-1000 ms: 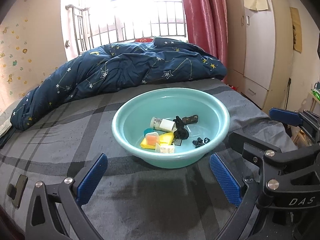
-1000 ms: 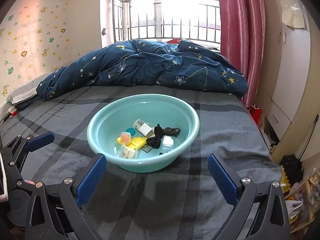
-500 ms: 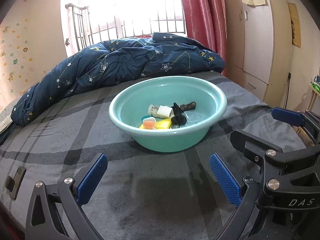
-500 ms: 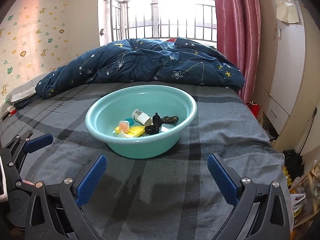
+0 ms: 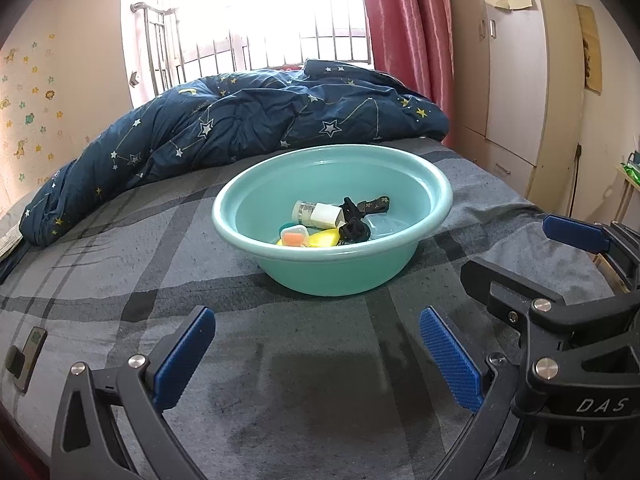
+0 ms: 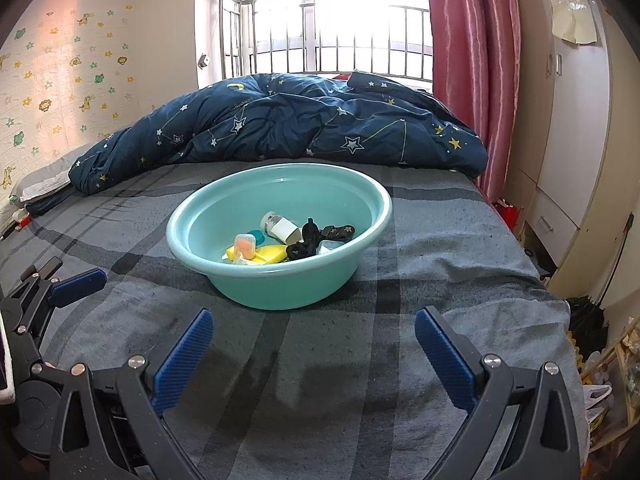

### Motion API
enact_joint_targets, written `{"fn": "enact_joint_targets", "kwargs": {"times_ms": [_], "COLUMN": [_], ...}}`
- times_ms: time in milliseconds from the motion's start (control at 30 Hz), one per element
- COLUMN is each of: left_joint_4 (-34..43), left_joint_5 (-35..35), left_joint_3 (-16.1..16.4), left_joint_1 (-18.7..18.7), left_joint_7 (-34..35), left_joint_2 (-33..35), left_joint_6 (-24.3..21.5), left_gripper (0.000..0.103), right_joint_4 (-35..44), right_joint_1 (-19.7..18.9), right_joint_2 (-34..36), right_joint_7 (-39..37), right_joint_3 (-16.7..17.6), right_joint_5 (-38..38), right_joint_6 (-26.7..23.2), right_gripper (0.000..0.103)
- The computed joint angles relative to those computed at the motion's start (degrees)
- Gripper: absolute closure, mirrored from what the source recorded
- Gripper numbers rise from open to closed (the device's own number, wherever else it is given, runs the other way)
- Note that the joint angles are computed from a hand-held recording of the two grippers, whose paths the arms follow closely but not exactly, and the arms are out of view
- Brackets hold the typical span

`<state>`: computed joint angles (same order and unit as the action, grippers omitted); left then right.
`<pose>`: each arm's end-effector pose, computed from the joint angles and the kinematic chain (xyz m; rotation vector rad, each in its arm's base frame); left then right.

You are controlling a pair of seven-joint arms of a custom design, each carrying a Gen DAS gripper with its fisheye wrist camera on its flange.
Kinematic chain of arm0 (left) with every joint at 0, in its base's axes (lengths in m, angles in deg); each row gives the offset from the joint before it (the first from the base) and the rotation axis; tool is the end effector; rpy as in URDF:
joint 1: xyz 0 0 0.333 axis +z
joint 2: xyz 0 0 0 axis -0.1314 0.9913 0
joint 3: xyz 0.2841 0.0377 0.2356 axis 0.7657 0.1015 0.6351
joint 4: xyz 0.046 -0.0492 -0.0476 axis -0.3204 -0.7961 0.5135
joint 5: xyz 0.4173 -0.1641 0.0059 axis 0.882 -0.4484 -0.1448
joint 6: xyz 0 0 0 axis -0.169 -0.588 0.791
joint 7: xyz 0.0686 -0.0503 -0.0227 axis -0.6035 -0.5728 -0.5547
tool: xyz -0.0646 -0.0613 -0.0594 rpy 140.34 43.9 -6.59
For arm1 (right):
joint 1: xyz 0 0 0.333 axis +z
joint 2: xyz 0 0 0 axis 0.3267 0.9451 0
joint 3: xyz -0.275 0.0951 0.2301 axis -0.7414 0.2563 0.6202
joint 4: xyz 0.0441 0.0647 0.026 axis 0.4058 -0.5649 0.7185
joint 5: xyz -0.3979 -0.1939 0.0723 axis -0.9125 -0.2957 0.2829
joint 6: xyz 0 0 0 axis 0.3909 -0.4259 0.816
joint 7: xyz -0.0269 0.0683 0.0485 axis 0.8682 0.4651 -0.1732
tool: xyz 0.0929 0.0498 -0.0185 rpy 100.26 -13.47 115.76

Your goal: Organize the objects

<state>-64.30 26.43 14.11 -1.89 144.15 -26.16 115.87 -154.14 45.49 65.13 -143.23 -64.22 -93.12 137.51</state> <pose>0.6383 -0.2370 0.3424 -1.1323 2.1883 -1.0131 0.5805 0.3384 0.3815 -1.5333 1.8110 -0.9279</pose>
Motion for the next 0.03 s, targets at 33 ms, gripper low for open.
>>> {"fn": "enact_joint_targets", "kwargs": {"times_ms": [33], "left_joint_4": [-0.05], "left_joint_5": [0.02], "left_joint_3": [-0.02], "left_joint_1": [0.01], "left_joint_7": [-0.04], "left_joint_2": [-0.02], "left_joint_6": [0.03], "left_gripper": [0.0], "right_joint_4": [0.02], "right_joint_1": [0.0], "right_joint_2": [0.03], "right_joint_7": [-0.12], "right_joint_3": [0.01], "right_joint_5": [0.1], "right_joint_6": [-0.03], "right_gripper": [0.0]}}
